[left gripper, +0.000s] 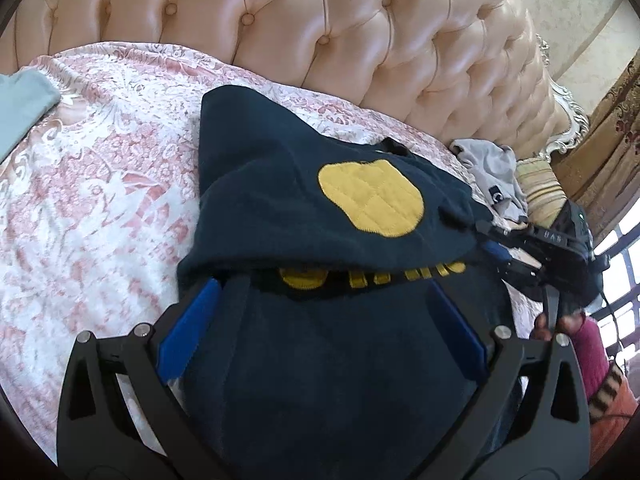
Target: Fold clothes
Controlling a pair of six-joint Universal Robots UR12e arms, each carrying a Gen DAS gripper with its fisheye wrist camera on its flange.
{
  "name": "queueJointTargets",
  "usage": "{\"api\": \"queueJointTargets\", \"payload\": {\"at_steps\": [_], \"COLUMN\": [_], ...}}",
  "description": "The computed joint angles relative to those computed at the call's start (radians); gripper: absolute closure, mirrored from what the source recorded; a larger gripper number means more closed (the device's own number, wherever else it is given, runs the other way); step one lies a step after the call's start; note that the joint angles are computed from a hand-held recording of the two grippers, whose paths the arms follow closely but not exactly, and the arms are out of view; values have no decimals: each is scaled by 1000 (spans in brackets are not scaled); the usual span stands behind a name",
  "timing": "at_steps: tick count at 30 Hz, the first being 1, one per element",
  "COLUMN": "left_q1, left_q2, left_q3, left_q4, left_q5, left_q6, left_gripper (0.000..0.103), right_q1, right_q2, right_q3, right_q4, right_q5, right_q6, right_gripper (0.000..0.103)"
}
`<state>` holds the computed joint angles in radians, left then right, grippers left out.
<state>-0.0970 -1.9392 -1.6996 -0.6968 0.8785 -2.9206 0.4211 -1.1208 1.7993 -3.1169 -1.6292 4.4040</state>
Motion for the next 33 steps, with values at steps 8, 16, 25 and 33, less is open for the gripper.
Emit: {"api": "queueJointTargets", "payload": {"at_steps": [8, 16, 25, 33], "left_q1": [41, -5, -7, 39], "left_q2": [40, -67, -33, -66], "left_q3": [-21, 115, 44, 169], "left_q4": [131, -20, -73, -164], "left_q5": [-68, -101, -53, -191], "left_q6": [-48, -78, 115, 67], "left_gripper": [0, 0, 1, 0], "right_q1": [76, 37, -2, 57], "right_q2": [-61, 29, 38, 52], "right_q3": [13, -136, -47, -166], "right_q4": [7, 77, -62, 41], "right_q5": [-287, -41, 34, 3], "right_q6": [-83, -251, -77, -401], "right_gripper": [49, 48, 48, 46]}}
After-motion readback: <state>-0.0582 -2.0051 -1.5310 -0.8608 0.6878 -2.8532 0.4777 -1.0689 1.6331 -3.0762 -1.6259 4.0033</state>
